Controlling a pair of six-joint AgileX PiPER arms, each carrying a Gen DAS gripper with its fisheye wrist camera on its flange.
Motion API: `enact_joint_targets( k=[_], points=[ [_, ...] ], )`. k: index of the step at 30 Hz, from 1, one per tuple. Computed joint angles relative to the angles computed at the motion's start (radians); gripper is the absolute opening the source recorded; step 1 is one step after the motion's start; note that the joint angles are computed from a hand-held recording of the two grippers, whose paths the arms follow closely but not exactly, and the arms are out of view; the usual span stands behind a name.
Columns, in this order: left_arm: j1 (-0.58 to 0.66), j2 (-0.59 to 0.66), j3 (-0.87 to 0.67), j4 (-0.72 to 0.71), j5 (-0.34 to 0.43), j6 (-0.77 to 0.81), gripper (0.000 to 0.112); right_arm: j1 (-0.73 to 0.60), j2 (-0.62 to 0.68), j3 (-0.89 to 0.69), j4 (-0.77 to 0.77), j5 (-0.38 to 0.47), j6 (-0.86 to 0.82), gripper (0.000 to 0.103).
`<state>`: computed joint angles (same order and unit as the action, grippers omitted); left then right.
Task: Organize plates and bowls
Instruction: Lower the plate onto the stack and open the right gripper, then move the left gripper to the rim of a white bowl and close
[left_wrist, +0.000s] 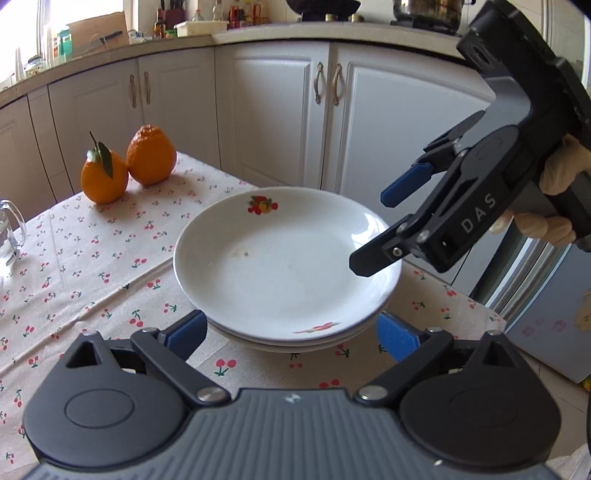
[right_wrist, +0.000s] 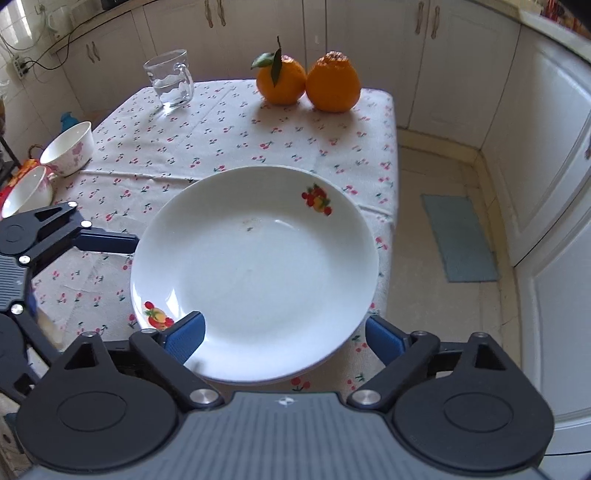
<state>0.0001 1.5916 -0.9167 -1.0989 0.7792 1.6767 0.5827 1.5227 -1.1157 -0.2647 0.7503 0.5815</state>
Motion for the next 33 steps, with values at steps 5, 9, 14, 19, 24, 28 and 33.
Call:
enact_joint_targets(
  k=[5,9,14,19,24,28,33],
  points=[
    [0.117,-0.058,0.048,-0.068,0.088,0.084,0.099,0.147,-0.043,0.009,-0.245,0.028,0.245,0.103],
    [0.240,-0.112,0.068,-0.045,0.168,0.098,0.100,0.282,-0.028,-0.014,-0.435,0.092,0.448,0.103],
    [0.469,-0.186,0.097,-0.037,0.304,0.182,0.100,0.435,0.063,-0.099,-0.592,0.193,0.603,0.103],
    [0.713,-0.219,0.110,-0.001,0.338,0.277,0.101,0.513,0.180,-0.217,-0.620,0.201,0.613,0.103],
    [0.917,-0.164,0.041,0.070,0.349,0.362,0.101,0.541,0.314,-0.381,-0.580,0.181,0.514,0.103],
    [1.000,-0.061,-0.077,0.149,0.374,0.348,0.100,0.532,0.407,-0.522,-0.499,0.156,0.412,0.103],
    [1.030,0.076,-0.243,0.249,0.438,0.319,0.100,0.510,0.491,-0.658,-0.330,0.075,0.236,0.103]
  ],
)
